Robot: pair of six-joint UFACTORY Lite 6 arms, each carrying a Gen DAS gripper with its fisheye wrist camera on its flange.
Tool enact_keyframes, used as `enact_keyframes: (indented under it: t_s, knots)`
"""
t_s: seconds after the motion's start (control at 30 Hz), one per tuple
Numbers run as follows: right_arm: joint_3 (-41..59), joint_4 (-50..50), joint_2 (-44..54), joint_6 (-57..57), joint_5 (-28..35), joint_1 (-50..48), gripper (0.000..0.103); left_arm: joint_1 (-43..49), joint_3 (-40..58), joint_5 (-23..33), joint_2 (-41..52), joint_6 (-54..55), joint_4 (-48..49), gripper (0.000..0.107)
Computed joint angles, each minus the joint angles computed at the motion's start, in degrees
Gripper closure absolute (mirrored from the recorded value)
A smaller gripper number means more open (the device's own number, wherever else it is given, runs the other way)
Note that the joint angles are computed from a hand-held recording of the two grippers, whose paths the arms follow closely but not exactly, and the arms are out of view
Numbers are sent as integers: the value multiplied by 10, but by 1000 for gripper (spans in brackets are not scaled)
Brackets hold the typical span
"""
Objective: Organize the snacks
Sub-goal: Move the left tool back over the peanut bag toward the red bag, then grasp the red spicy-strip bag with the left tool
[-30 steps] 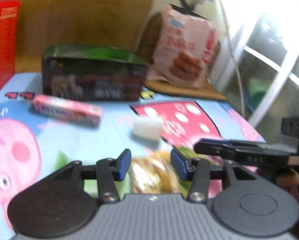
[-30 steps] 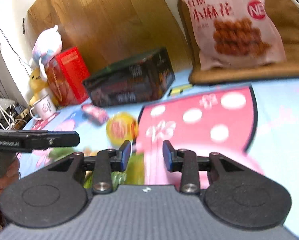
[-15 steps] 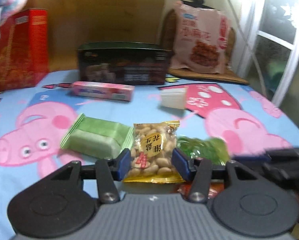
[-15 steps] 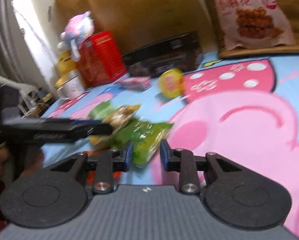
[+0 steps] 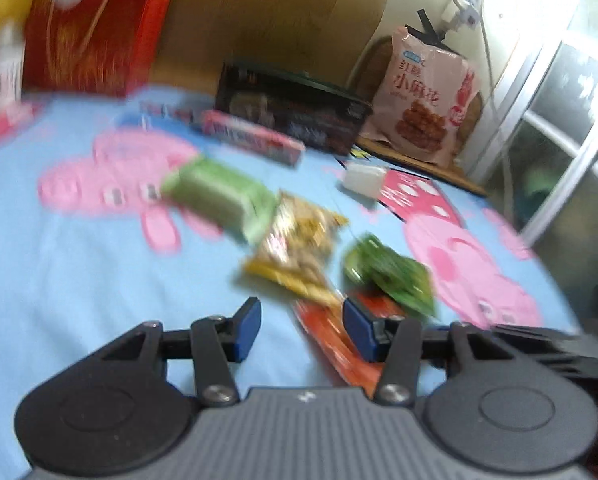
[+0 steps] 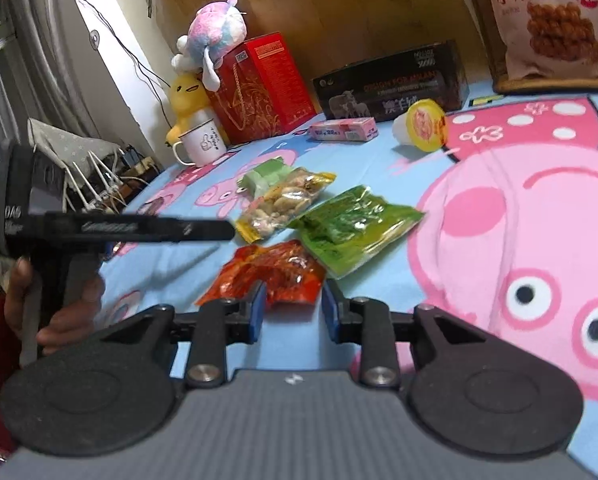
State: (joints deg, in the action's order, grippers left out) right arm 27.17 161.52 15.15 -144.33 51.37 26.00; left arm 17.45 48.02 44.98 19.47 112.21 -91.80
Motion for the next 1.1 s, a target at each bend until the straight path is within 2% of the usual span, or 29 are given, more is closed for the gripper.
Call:
enact_keyframes:
  t_s: [0.2, 0.33, 0.4, 0.47, 0.7, 0.87, 0.9, 0.97, 1.1]
  knots:
    - [19, -49, 32, 75, 34, 10, 70, 44, -9, 86, 27, -50, 44, 61]
    - [17, -65, 23, 86, 30, 7, 69, 44, -13, 89, 29, -50, 35, 63]
    - [15, -89, 27, 118, 45, -8, 69, 46, 1, 105, 43, -67, 46, 67]
    - [14, -111, 33, 144, 61, -28, 69, 49, 15, 131, 60, -83, 63, 76]
    - [-21, -88, 3, 153, 60, -56, 69, 15, 22, 132, 75, -81, 62, 76]
    - [-31, -142, 3, 187, 68, -94, 69, 22, 59, 154, 113, -118, 82, 76]
    - [-32, -149, 7, 194, 75, -100, 69, 20, 66, 156, 121, -124, 84, 79]
    - [-28, -161, 18, 215, 88, -109, 70, 12, 70, 146, 126, -134, 83, 96]
    - [8, -161, 42, 230, 79, -96, 74, 15, 101, 152, 156, -168, 95, 100]
